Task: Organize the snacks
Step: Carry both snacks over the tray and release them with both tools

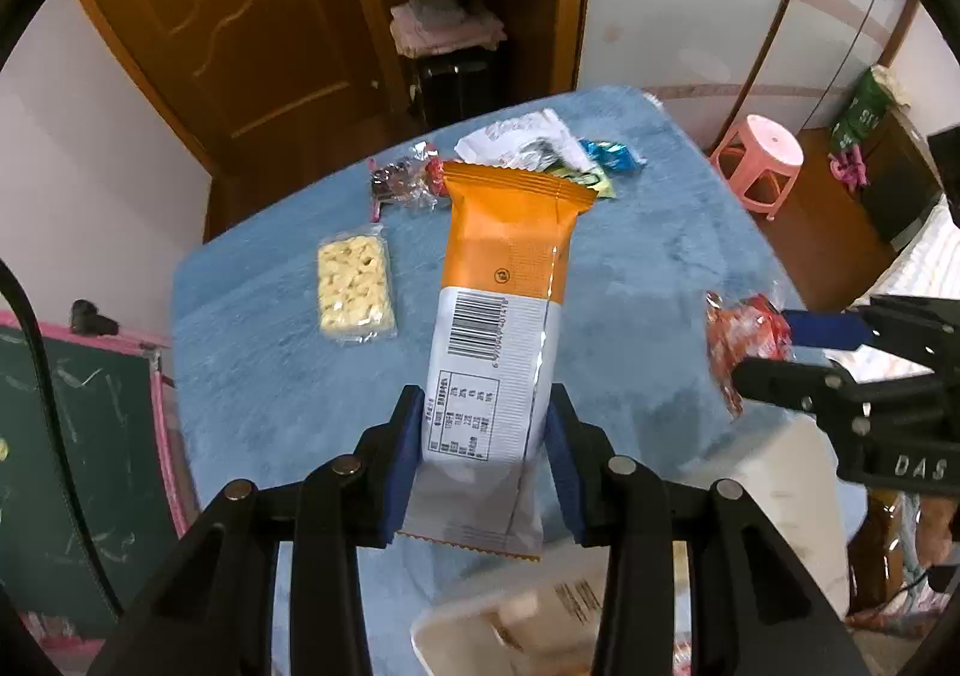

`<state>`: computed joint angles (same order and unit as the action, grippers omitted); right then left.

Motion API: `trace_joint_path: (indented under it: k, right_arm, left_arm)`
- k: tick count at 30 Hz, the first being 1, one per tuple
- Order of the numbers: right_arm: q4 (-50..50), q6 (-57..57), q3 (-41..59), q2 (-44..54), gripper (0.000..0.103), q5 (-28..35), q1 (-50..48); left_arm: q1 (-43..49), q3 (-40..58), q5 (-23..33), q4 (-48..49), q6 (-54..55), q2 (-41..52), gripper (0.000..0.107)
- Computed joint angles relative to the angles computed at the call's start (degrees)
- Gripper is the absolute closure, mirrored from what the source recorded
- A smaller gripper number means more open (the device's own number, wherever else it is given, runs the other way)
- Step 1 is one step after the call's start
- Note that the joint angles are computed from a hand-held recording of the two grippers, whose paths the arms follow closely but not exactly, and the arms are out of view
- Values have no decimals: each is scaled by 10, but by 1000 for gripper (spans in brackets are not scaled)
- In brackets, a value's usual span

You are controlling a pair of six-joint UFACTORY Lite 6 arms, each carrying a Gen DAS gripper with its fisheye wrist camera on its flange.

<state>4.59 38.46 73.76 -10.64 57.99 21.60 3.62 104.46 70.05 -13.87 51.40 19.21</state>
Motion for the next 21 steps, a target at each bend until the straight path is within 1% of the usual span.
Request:
trace_joint_path:
  k: [4,7,8,10,16,21]
  right_arm:
    - [-38,54,29,-43,52,37,54]
    - [-91,111,69,-66,52,78,116]
    - [-104,125,81,-69,52,89,132]
    - [-139,163,111,-74,52,115,179]
    - [-240,268,191,-70,52,195,324]
    - [-315,367,220,-71,52,253,459]
  left_arm:
    - [39,-29,45,-21,13,-77,69]
    - [79,-35,86,-41,27,-122,69]
    - [89,-47,89,-48,32,-136,69]
    - [122,-44,120,-67,44,-160,69]
    - [229,-34,202,-126,75,-199,68]
    - [338,-22,272,-174,107,-209,68]
